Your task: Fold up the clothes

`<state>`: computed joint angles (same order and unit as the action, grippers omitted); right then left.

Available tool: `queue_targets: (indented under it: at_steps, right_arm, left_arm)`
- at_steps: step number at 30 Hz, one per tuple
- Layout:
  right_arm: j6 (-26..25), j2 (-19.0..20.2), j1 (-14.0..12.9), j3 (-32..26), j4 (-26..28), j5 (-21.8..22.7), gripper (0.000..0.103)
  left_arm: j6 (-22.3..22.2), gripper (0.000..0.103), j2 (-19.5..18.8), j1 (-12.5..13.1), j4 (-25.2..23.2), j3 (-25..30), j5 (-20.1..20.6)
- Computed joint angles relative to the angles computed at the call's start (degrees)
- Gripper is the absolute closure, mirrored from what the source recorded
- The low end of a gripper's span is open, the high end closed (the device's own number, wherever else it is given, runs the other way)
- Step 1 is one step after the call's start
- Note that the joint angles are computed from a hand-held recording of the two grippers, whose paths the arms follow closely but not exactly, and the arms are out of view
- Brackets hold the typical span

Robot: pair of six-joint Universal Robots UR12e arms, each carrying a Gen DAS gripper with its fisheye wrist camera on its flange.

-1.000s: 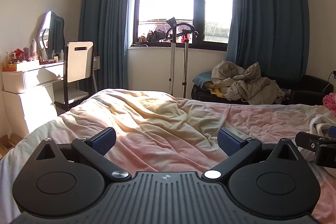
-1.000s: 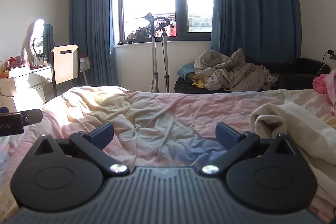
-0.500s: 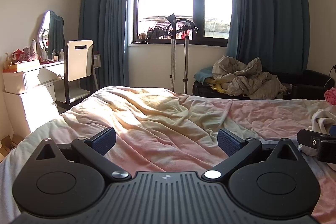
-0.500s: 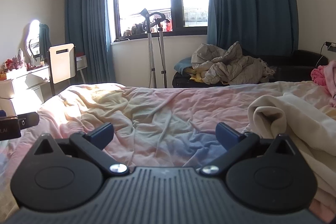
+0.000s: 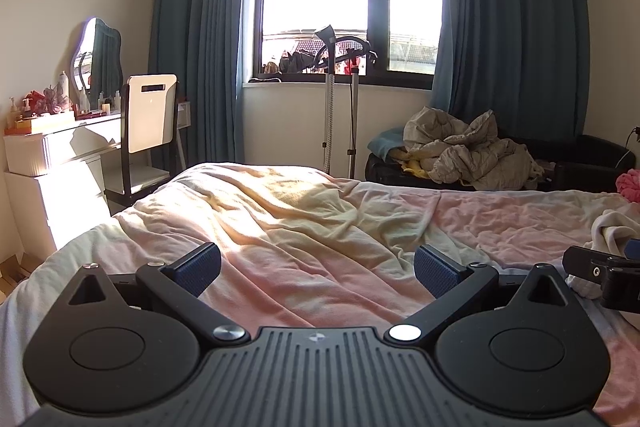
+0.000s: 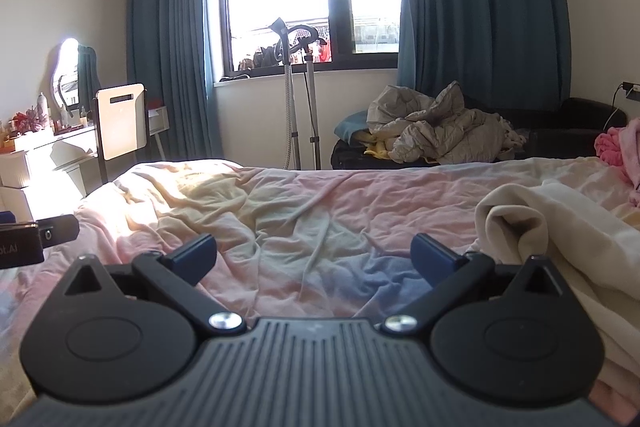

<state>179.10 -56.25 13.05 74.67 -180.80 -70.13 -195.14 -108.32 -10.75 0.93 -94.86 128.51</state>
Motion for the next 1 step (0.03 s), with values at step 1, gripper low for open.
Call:
queue_targets:
  at_steps: [1]
  right_arm:
    - [0.0, 0.0, 0.0, 0.0, 0.0, 0.0, 0.000]
  left_arm:
    - [-0.2, 0.000, 0.1, 0.1, 0.1, -0.1, -0.4]
